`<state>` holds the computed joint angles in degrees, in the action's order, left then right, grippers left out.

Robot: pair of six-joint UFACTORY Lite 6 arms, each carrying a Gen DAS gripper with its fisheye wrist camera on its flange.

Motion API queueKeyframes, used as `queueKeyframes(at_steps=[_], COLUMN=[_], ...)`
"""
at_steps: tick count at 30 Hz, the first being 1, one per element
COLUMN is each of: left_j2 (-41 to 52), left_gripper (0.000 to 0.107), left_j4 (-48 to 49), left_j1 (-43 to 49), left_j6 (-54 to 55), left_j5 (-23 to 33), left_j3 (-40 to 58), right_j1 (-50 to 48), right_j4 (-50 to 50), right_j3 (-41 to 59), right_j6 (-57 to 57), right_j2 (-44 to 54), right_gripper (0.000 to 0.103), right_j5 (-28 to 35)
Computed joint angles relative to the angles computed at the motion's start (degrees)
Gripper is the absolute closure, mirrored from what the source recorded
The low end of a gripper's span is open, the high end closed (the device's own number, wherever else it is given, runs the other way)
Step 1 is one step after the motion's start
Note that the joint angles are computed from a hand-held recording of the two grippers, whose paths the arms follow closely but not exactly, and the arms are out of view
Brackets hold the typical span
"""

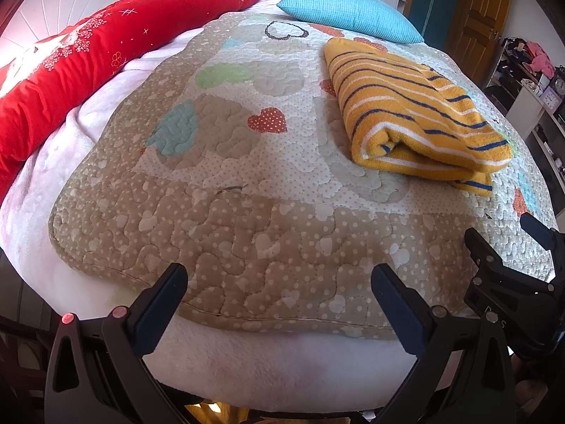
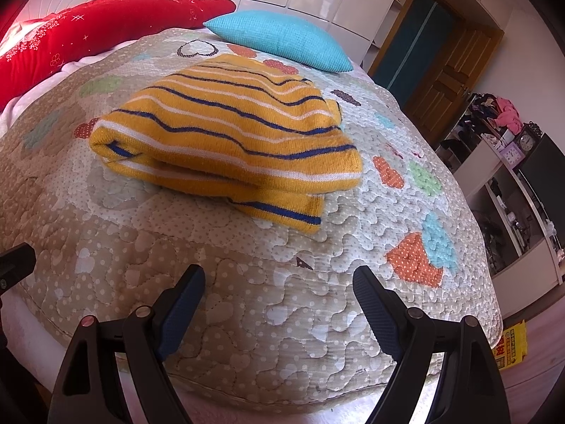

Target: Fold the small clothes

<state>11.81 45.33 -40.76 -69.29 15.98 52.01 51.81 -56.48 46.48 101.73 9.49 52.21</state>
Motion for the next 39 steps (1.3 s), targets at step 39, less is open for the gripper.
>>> queueKeyframes(at_steps=[39], left_j2=[0.1], left_gripper=[0.004], left_j4=[4.7], left_j1=[5.7], left_j6=[-2.2], left_j5=[-1.4], left_j3=[1.3], right_j1=[-4.9], right_j4=[-2.1], right_j3=[3.1], right_j6=[-3.3], right_j2=[0.5], right_gripper=[0.014], right_j5=[-6.7])
